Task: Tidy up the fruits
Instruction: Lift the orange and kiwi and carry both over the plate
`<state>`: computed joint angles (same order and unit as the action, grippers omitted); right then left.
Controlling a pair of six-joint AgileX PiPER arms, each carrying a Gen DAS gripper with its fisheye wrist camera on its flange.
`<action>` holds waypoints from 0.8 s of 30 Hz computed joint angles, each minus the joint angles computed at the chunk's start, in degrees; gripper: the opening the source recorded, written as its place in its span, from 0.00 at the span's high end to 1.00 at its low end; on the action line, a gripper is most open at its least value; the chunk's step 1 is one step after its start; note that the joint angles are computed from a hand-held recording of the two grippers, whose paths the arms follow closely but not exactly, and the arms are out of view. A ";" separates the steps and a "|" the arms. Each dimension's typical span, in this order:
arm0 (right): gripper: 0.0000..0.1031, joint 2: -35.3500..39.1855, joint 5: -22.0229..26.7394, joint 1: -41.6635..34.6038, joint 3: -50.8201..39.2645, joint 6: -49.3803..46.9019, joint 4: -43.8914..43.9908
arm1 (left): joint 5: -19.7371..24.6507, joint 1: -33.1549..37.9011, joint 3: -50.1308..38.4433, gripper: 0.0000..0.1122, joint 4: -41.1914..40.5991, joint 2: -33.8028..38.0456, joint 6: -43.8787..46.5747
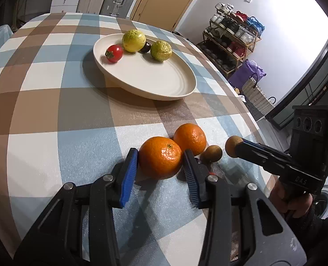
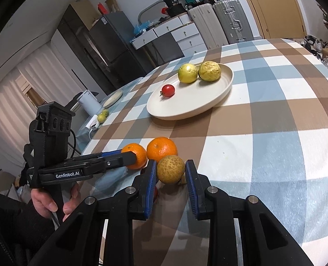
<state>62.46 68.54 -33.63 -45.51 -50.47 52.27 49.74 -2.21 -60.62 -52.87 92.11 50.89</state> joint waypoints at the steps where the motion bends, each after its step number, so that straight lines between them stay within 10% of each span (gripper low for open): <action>1: 0.74 0.39 -0.14 0.22 -0.24 -0.04 0.16 | 0.27 0.22 -0.26 0.66 -0.18 0.05 0.02; 24: 0.74 14.29 -5.00 7.57 -14.89 5.03 2.10 | 5.84 0.86 -24.77 0.66 1.39 11.77 -7.92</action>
<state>76.75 63.54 -26.05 -60.40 -45.44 54.37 55.58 -1.35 -85.38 -51.48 103.88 42.98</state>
